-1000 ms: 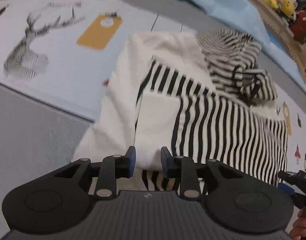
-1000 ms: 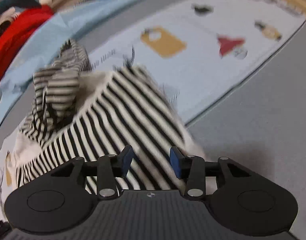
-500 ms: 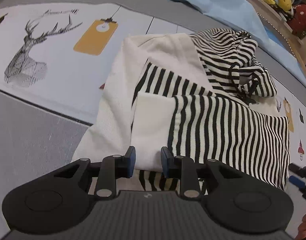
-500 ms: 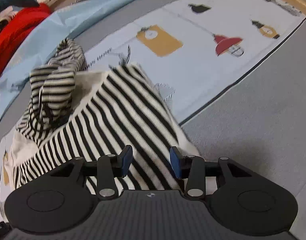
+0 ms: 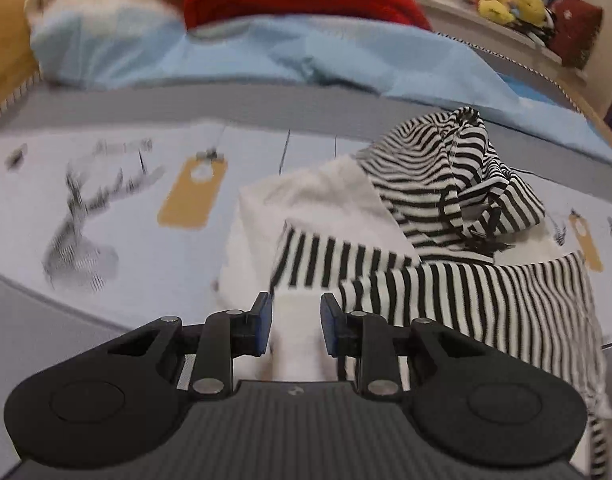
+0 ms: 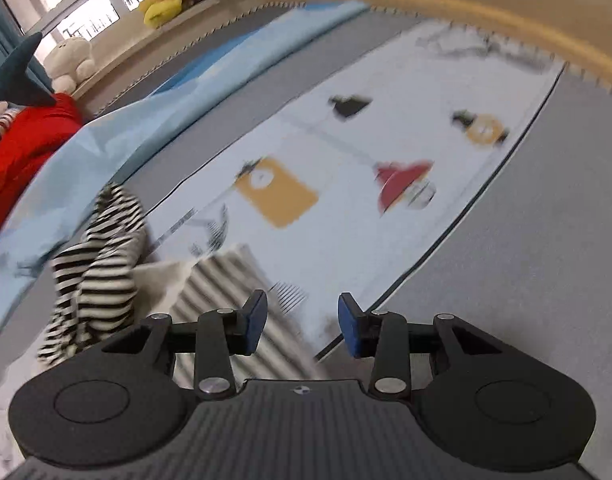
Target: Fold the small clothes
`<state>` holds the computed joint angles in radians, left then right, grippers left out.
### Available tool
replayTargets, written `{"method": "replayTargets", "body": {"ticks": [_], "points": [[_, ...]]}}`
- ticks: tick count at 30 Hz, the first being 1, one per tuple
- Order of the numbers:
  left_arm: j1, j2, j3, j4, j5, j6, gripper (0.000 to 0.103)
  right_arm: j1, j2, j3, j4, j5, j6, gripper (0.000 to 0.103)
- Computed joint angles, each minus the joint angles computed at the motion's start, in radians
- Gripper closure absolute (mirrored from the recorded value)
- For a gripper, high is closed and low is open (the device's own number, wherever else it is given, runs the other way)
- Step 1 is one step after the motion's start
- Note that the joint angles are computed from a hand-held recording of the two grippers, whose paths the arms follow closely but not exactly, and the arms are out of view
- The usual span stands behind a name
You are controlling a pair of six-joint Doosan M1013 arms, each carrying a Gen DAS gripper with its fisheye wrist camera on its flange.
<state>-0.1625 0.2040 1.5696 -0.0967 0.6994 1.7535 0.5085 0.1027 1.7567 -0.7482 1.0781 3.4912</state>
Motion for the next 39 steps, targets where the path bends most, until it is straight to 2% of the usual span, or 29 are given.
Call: {"method": "replayTargets", "body": {"ticks": [2, 6, 9, 12, 14, 17, 21, 24, 26, 29, 30, 31, 32, 35, 37, 39], "points": [[-0.012, -0.008, 0.007, 0.018, -0.035, 0.004, 0.074, 0.001, 0.007, -0.012, -0.024, 0.075, -0.035, 0.064], [-0.029, -0.01, -0.005, -0.053, -0.093, 0.103, 0.074, -0.006, 0.001, -0.011, -0.044, 0.152, -0.062, 0.064], [-0.054, 0.033, -0.064, -0.096, -0.113, 0.166, 0.074, -0.014, -0.012, 0.001, -0.037, 0.15, -0.072, 0.064], [-0.083, 0.11, -0.155, -0.155, -0.114, 0.251, 0.074, -0.019, -0.02, 0.01, -0.021, 0.127, -0.085, 0.064], [-0.108, 0.168, -0.219, -0.143, -0.107, 0.269, 0.074, -0.024, -0.022, 0.013, -0.005, 0.113, -0.101, 0.064], [-0.128, 0.276, -0.348, -0.182, -0.04, 0.285, 0.075, -0.025, -0.021, 0.011, 0.015, 0.095, -0.107, 0.064], [-0.157, 0.42, -0.527, -0.105, 0.02, 0.2, 0.075, -0.034, -0.017, 0.009, 0.043, 0.093, -0.145, 0.064], [-0.165, 0.521, -0.672, -0.073, 0.11, 0.103, 0.071, -0.044, -0.015, 0.009, 0.066, 0.103, -0.18, 0.064], [-0.17, 0.575, -0.751, -0.054, 0.179, 0.068, 0.062, -0.048, -0.013, 0.01, 0.07, 0.11, -0.202, 0.064], [-0.182, 0.623, -0.819, 0.001, 0.268, 0.066, 0.062, -0.054, -0.012, 0.013, 0.076, 0.114, -0.226, 0.064], [-0.182, 0.62, -0.808, -0.005, 0.259, 0.09, 0.071, -0.056, -0.013, 0.015, 0.079, 0.113, -0.227, 0.064], [-0.18, 0.614, -0.799, -0.027, 0.252, 0.137, 0.093, -0.058, -0.014, 0.017, 0.082, 0.112, -0.228, 0.064], [-0.179, 0.61, -0.794, -0.042, 0.256, 0.173, 0.101, -0.059, -0.015, 0.018, 0.085, 0.111, -0.228, 0.064], [-0.182, 0.554, -0.714, -0.011, 0.168, 0.224, 0.1, -0.058, -0.02, 0.019, 0.084, 0.101, -0.231, 0.064], [-0.177, 0.486, -0.619, -0.029, 0.074, 0.287, 0.1, -0.056, -0.02, 0.016, 0.08, 0.103, -0.24, 0.064], [-0.167, 0.384, -0.475, -0.078, -0.051, 0.396, 0.1, -0.056, -0.024, 0.016, 0.08, 0.094, -0.237, 0.064]]}}
